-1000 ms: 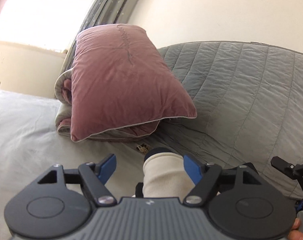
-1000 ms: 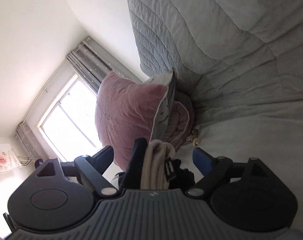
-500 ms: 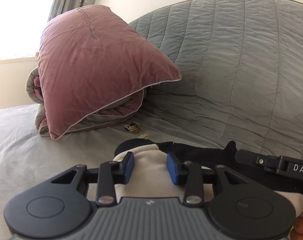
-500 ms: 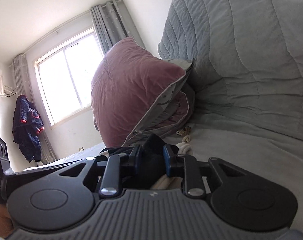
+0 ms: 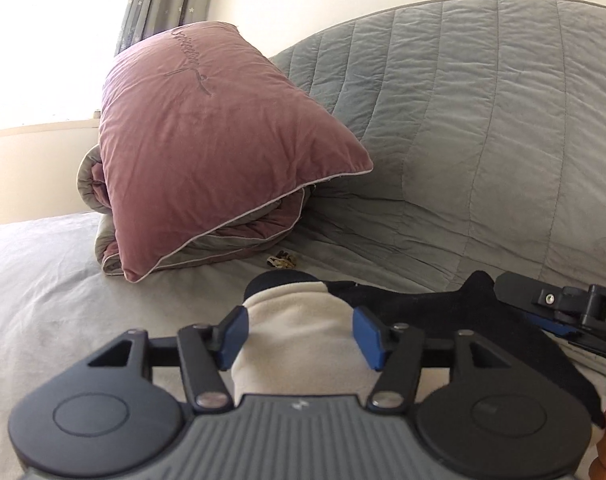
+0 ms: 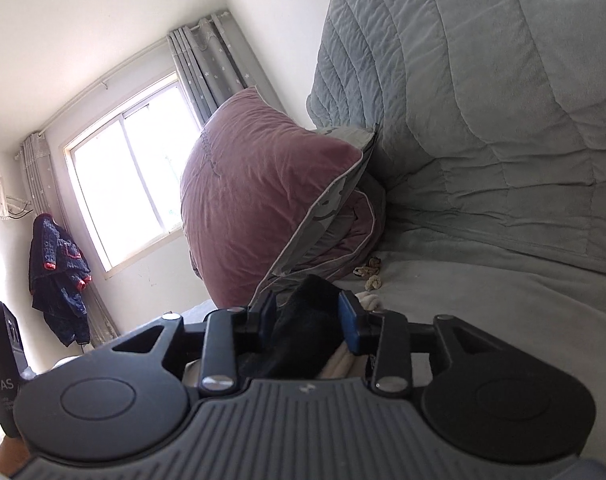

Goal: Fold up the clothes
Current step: 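Lower the folded shirt onto the clothes stack and open both grippers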

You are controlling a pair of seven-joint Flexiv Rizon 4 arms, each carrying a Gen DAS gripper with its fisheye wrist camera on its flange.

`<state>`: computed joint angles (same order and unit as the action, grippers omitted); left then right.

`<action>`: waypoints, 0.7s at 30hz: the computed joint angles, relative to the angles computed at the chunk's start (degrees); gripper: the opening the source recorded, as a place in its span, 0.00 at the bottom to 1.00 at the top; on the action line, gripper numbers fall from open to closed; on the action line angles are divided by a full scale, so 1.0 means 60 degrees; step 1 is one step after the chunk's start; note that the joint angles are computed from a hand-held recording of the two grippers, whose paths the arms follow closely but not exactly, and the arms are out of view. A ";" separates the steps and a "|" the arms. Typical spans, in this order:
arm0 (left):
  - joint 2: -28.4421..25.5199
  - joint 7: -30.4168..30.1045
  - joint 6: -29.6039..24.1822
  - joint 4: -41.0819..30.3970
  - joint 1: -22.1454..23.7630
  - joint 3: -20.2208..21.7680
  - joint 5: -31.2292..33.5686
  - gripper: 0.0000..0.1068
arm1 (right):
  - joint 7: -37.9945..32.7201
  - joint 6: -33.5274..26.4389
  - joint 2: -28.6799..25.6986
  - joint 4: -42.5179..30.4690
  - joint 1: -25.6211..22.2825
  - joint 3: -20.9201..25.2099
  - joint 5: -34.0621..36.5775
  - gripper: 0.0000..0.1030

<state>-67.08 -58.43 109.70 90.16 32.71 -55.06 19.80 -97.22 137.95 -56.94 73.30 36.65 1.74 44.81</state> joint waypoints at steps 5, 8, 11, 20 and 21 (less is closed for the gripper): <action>0.1617 -0.1341 0.0541 0.1536 0.0258 0.0933 -0.0583 0.71 | -0.1175 -0.0281 0.0489 0.0002 0.0362 -0.0068 0.1025 0.52; 0.2587 -0.1950 0.0673 0.2225 0.0321 0.1552 -0.0593 0.77 | -0.2070 -0.0702 0.0855 -0.0035 0.0519 0.0017 0.1784 0.52; 0.3591 -0.2603 0.0681 0.2909 0.0345 0.2157 -0.0694 0.81 | -0.2939 -0.1121 0.1317 0.0006 0.0664 0.0117 0.2594 0.58; 0.6110 -0.3944 0.0109 0.4904 0.1527 0.2331 -0.0618 0.86 | -0.7916 -0.1214 0.2397 -0.1153 0.0501 0.1076 0.6704 0.69; 0.6323 -0.4008 0.0044 0.5124 0.1843 0.2108 -0.0582 0.87 | -0.8242 -0.1092 0.2474 -0.1213 0.0457 0.1270 0.6880 0.71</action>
<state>-29.14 -82.48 109.97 120.90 43.76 -42.41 16.30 -146.68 131.40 -42.10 66.02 39.39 9.36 86.09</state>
